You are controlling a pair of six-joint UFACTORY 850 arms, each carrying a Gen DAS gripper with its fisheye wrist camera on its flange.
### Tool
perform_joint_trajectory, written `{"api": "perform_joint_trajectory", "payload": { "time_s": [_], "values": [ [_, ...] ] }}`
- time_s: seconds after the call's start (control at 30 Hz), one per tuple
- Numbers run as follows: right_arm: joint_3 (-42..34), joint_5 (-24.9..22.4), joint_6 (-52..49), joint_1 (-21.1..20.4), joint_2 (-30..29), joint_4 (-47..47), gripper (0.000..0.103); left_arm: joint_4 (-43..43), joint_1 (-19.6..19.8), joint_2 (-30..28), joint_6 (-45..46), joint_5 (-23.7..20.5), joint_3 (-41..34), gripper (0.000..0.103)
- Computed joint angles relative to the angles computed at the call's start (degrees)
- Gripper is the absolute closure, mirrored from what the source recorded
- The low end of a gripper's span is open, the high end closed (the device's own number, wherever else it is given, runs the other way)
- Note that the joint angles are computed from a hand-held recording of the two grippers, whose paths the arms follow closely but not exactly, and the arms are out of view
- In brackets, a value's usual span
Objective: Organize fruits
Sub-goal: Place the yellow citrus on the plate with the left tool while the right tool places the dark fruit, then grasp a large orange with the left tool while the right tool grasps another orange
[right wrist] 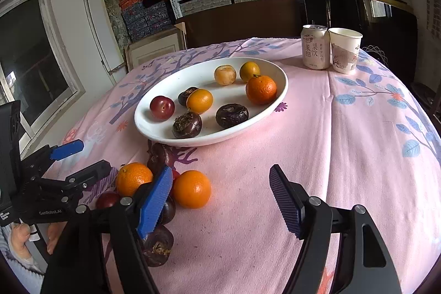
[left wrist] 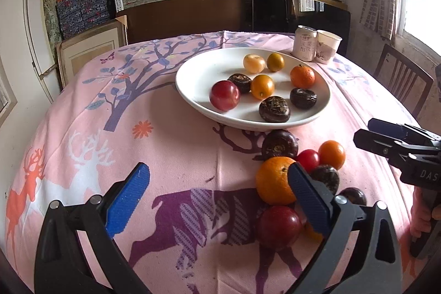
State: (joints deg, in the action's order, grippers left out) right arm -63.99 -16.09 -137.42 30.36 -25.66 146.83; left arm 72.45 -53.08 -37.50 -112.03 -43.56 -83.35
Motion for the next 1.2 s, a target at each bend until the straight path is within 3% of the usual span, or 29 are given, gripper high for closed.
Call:
{"api": "perform_joint_trajectory", "payload": {
  "time_s": [0.3,0.47,0.57,0.63,0.7,0.73,0.8,0.87,0.9,1.2],
  "values": [
    [0.20,1.02,0.80,0.06,0.11,-0.04,0.025,0.43,-0.73,-2.35,5.54,2.25,-3.15,0.005],
    [-0.15,1.63,1.31,0.00,-0.12,-0.21,0.025,-8.23,-0.28,-6.39,16.70,-2.35,-8.33,0.004],
    [-0.11,1.60,1.41,-0.12,-0.14,-0.09,0.025,-6.19,0.66,-3.58,11.20,0.55,-4.39,0.004],
    [-0.12,1.52,2.05,-0.29,-0.16,-0.40,0.025,-4.75,0.77,-2.08,6.38,-2.68,-2.36,0.004],
    [0.06,1.33,2.21,-0.36,-0.04,-0.25,0.025,-7.45,0.83,-2.11,4.82,-10.48,-2.50,0.004],
    [0.09,1.22,2.51,-0.41,-0.01,-0.49,0.025,-9.26,1.32,-1.95,4.55,-12.07,-2.23,0.005],
    [0.14,1.08,2.73,-0.43,0.06,-0.85,0.025,-9.67,2.37,0.28,0.58,-8.67,0.81,0.005],
    [0.22,0.90,2.83,-0.35,0.13,-1.32,0.025,-3.51,2.95,3.68,-7.38,-1.27,5.56,0.005],
    [0.27,0.81,2.80,-0.30,0.17,-1.48,0.025,-0.75,2.94,4.44,-9.94,0.42,6.62,0.005],
    [0.00,1.24,2.55,0.24,0.02,-2.82,0.025,-5.97,2.03,-0.64,2.43,-4.55,-0.23,0.005]
  ]
}}
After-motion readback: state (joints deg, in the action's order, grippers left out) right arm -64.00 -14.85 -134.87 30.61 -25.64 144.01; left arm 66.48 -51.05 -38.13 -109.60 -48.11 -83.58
